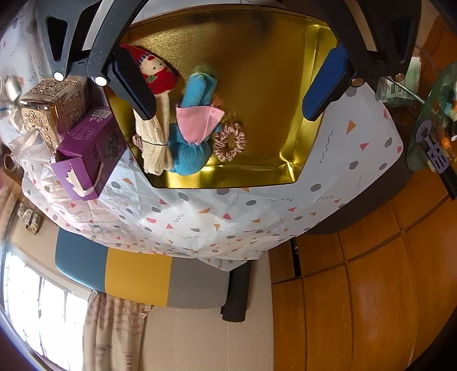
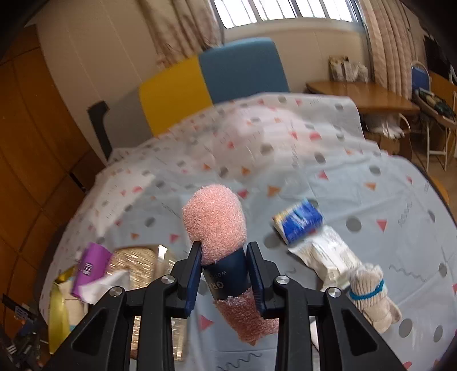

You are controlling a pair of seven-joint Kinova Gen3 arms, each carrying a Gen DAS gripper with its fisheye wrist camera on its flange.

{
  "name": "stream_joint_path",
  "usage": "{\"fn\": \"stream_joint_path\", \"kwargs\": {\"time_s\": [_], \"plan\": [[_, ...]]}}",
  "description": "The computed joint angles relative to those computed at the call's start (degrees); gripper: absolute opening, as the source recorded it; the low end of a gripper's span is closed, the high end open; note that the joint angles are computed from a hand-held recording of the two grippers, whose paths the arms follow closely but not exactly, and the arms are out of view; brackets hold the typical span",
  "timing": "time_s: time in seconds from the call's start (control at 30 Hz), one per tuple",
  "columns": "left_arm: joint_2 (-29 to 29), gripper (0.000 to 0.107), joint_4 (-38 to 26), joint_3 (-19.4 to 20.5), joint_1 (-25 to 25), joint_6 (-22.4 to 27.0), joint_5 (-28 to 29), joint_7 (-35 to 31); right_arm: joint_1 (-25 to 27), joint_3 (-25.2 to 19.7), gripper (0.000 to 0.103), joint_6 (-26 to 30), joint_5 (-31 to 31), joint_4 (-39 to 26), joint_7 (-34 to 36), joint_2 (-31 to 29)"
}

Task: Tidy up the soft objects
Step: 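Carry the pink fuzzy sock with the right tool into the gold tray and release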

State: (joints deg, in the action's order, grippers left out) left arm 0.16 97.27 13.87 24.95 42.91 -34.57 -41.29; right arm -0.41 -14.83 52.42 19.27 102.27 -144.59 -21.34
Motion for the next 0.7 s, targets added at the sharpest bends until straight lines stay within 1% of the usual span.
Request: {"fn": "stream_joint_path", "kwargs": {"time_s": [0.1, 0.2, 0.33, 0.4, 0.53, 0.57, 0.63, 0.7], "plan": [[-0.44, 0.103, 0.37, -0.46, -0.61, -0.45, -0.31, 0.96, -0.98, -3.13, 0.030, 0.47, 1.52, -4.50, 0.96, -0.27], [-1.09, 0.103, 1.00, -0.79, -1.60, -0.81, -1.18, 2.42, -3.35, -5.94, 0.030, -1.30, 1.95, -8.60, 3.14, 0.83], [-2.02, 0.103, 2.10, -0.71, -3.12, -1.00, -3.22, 4.97, -7.93, -9.88, 0.030, -4.34, 1.73, -12.90, 5.50, 5.52], [-2.20, 0.103, 2.27, -0.43, -3.77, -0.11, -4.43, 6.26, -12.29, -9.63, 0.030, -6.61, -0.08, -14.36, 7.94, 9.10], [-3.41, 0.103, 3.53, -0.29, -5.27, 0.19, -6.62, 9.36, -19.92, -8.90, 0.031, -8.02, -4.89, -17.47, 13.16, 18.59], [-3.86, 0.103, 3.96, -0.51, -5.82, -0.36, -6.25, 9.35, -21.20, -8.70, 0.031, -8.16, -5.77, -18.03, 13.52, 20.93], [-4.63, 0.103, 4.51, -1.18, -7.11, -1.55, -4.00, 7.55, -23.17, -8.02, 0.031, -8.08, -9.39, -19.51, 15.67, 25.80], [-5.26, 0.103, 5.16, -1.34, -8.30, -2.72, -2.51, 5.88, -25.49, -7.48, 0.031, -5.74, -10.45, -22.00, 16.88, 30.85]]}}
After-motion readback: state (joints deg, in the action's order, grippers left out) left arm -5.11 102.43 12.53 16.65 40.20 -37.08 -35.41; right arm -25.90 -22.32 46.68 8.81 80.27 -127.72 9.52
